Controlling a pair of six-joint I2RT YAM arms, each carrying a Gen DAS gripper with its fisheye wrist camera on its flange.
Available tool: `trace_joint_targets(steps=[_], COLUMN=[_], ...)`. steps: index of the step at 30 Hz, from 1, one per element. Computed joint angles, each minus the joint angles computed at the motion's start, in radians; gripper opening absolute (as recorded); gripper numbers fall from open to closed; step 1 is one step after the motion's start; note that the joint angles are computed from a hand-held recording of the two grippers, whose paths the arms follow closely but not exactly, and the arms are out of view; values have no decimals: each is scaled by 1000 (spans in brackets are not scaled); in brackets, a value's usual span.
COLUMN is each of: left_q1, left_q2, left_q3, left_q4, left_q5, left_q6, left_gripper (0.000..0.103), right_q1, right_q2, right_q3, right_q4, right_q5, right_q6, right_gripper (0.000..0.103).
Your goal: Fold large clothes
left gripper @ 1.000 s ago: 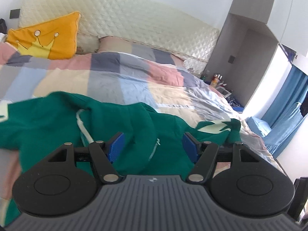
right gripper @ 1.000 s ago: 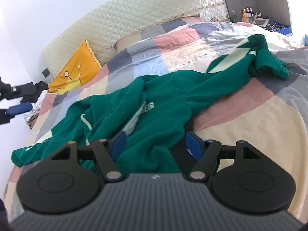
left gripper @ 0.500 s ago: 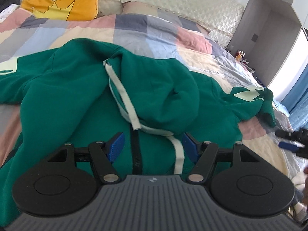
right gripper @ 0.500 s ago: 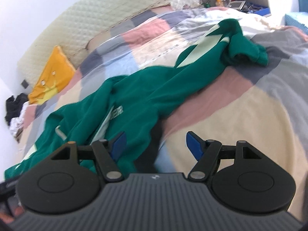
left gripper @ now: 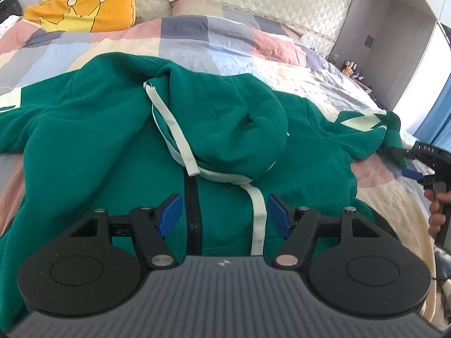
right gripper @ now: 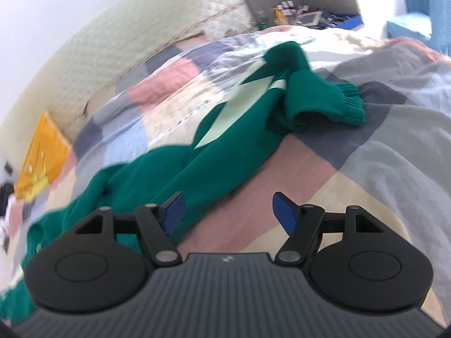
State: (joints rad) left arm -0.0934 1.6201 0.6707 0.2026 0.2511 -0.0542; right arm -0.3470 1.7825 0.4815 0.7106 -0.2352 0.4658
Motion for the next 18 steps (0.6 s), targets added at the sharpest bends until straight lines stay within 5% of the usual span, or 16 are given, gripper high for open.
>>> trace_joint_targets(steps=[5,7,18], left_q1=[-6,-3,41], left_q2=[15,28,85], left_q3=[-8,-3,36], left_q4=[16,16,3], left_q5=[-21,-30,-38], left_q6=[-8,-14,-96], left_gripper=[71,71,71], right_q1=[-81,-103,-70], right_q2=[158,232,499], right_q3=[100,156,393], right_q4=[72,84,187], right_q5=[-80,-132,-114], right_q6=[122,168,382], right_gripper=[74,87,87])
